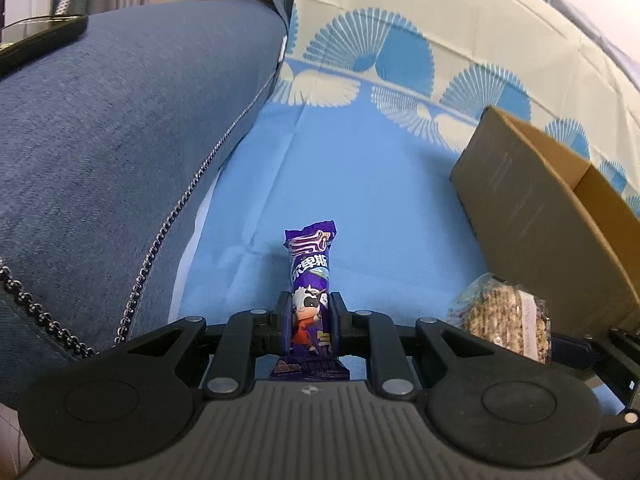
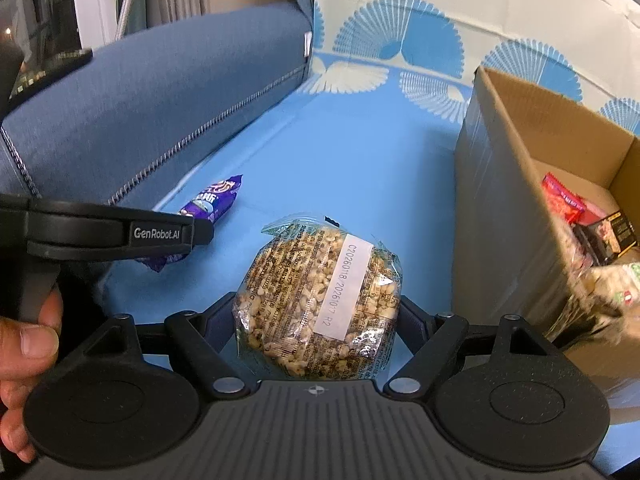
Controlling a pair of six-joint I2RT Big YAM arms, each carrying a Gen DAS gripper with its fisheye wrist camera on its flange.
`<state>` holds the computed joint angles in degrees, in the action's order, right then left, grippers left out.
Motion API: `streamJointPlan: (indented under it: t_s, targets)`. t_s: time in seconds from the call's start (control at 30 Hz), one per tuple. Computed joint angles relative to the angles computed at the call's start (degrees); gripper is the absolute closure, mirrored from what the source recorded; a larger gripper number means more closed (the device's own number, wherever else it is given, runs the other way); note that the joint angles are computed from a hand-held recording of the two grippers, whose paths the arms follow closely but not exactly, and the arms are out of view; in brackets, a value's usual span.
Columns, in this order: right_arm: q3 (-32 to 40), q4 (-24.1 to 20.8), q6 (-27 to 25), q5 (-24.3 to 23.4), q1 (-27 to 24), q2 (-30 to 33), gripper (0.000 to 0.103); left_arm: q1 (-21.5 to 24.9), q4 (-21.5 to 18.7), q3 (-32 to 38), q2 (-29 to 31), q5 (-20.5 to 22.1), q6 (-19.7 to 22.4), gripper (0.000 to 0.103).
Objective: Organize snacks
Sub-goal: 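Lift the nut cake and candy bar and carry both over the box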
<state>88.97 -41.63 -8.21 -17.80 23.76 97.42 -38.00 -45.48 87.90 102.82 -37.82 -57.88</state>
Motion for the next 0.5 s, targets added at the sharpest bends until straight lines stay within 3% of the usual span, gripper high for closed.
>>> streamJointPlan:
  t_s: [0.5]
  targets:
    - [-2.6,9.3,-0.6,-2.6,-1.0,-4.1,0.020,-1.0,5.8,-3.5,-3.0,-3.3,-0.6,0.083]
